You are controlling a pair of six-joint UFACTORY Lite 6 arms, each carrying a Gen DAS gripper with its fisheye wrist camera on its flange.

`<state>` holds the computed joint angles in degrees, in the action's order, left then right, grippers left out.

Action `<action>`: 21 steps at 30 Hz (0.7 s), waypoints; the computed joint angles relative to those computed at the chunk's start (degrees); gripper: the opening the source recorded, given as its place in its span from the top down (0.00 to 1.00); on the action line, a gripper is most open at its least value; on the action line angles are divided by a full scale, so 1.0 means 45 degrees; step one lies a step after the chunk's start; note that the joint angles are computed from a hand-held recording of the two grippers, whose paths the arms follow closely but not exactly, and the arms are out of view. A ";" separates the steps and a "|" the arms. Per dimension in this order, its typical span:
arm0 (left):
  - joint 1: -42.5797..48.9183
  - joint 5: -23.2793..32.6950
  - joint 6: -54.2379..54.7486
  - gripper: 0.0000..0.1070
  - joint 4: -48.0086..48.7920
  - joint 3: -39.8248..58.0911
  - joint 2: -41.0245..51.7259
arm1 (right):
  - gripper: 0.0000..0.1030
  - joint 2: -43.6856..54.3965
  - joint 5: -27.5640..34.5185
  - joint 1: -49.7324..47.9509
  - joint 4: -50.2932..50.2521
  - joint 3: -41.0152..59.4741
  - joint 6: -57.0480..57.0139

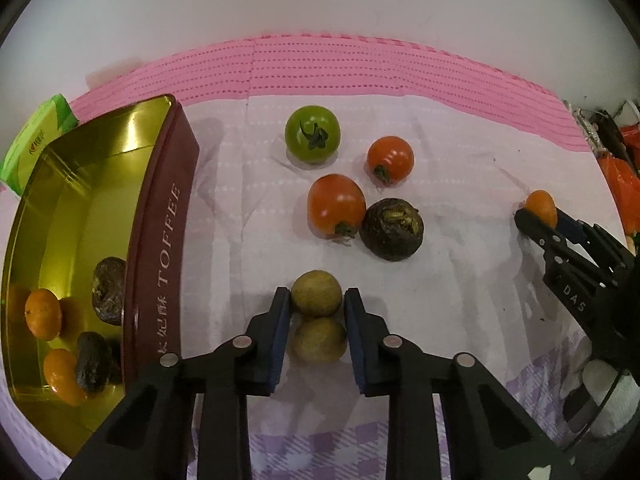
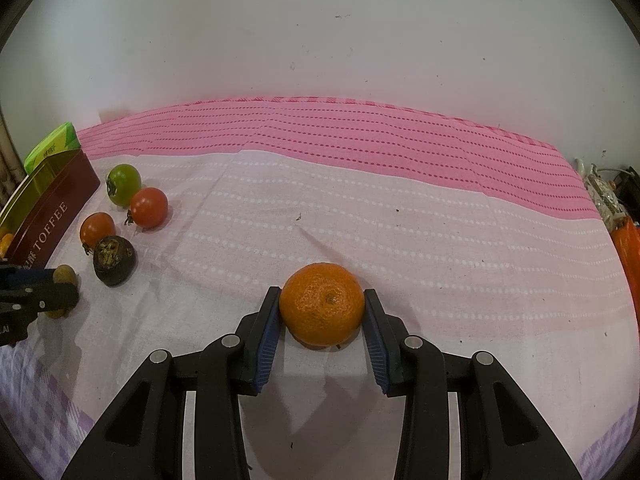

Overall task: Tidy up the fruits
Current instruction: 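Carry the two tan fruits over the tray with the left gripper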

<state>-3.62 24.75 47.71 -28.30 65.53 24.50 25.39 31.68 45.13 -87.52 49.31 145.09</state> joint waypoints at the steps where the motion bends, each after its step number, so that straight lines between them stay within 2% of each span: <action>1: 0.0005 -0.0027 0.0048 0.79 -0.0037 -0.0025 -0.0017 | 0.61 0.0000 0.0000 0.0000 0.0000 0.0000 0.0000; 12: 0.0373 0.0130 0.0715 0.79 -0.0504 -0.0496 -0.0517 | 0.61 0.0025 -0.0007 -0.0018 -0.0024 0.0021 0.0016; 21: 0.1000 0.0951 0.1602 0.79 -0.1108 -0.0650 -0.1445 | 0.61 0.0041 -0.0015 -0.0035 -0.0044 0.0037 0.0021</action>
<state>0.88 29.03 54.92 -33.28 62.61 17.99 25.57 31.62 44.97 -87.72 49.48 145.18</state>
